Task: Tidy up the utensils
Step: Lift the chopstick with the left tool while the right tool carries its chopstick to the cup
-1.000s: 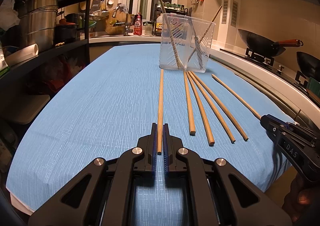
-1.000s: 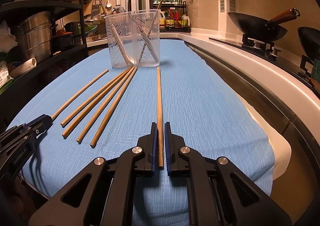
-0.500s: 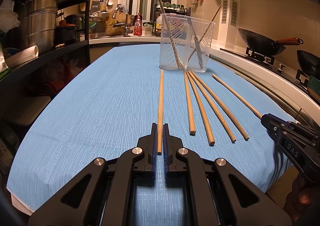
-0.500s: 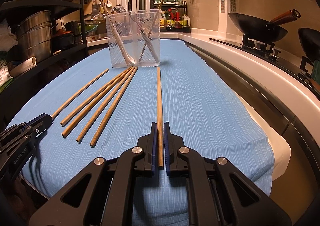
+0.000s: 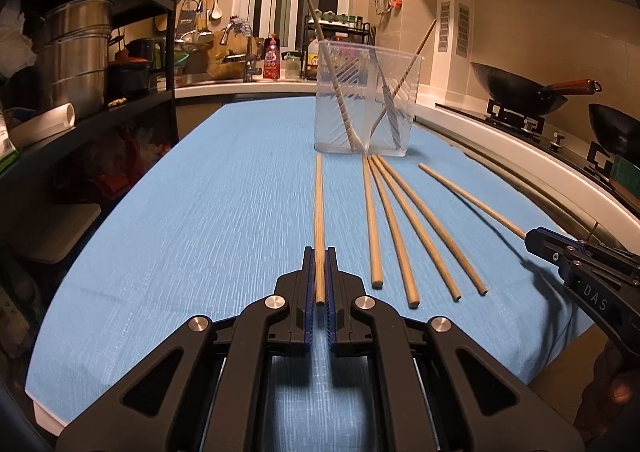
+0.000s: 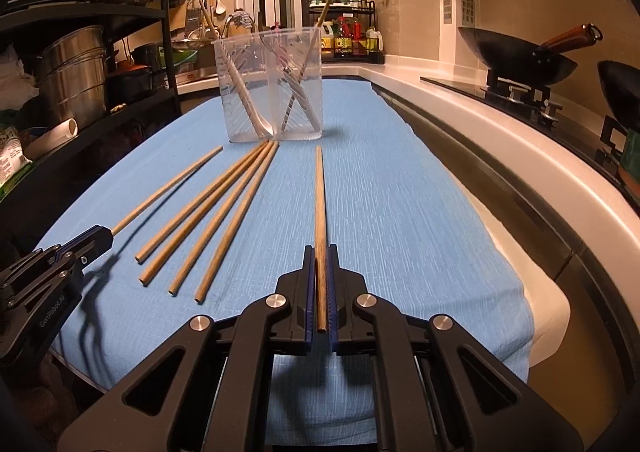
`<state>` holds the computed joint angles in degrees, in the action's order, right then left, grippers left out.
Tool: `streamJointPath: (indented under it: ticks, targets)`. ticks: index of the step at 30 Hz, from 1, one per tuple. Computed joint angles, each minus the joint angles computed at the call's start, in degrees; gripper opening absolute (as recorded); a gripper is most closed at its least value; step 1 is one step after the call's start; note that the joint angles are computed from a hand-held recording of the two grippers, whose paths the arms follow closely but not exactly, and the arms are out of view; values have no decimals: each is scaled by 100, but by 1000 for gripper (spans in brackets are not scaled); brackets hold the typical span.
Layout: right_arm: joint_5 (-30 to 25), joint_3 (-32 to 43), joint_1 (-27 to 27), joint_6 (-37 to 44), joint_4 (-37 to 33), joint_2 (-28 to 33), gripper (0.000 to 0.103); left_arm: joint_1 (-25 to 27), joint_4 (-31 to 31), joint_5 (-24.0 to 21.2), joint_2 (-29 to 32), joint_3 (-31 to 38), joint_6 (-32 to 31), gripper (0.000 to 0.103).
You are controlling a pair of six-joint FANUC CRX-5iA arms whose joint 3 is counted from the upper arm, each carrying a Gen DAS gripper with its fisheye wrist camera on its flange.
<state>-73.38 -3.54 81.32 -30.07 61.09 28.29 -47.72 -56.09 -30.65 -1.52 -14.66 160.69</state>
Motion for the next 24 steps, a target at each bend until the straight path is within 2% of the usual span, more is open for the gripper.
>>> streamJointPath:
  ticks: [8, 12, 16, 21, 24]
  targets:
    - [-464, 158, 145, 272, 151, -198, 6, -129, -147, -119, -314, 6, 23, 5]
    - [-584, 229, 179, 483, 246, -306, 6, -110, 26, -235, -460, 97, -264, 5]
    - [-658, 449, 155, 836, 156, -371, 6, 47, 406, -231, -633, 188, -727, 5]
    - [-788, 836, 115, 1253, 98, -393, 6, 444, 1218, -124, -810, 391, -1718, 5]
    - [-806, 1019, 71, 1396, 79, -431, 6, 727, 1913, -128, -827, 572, -2518, 5]
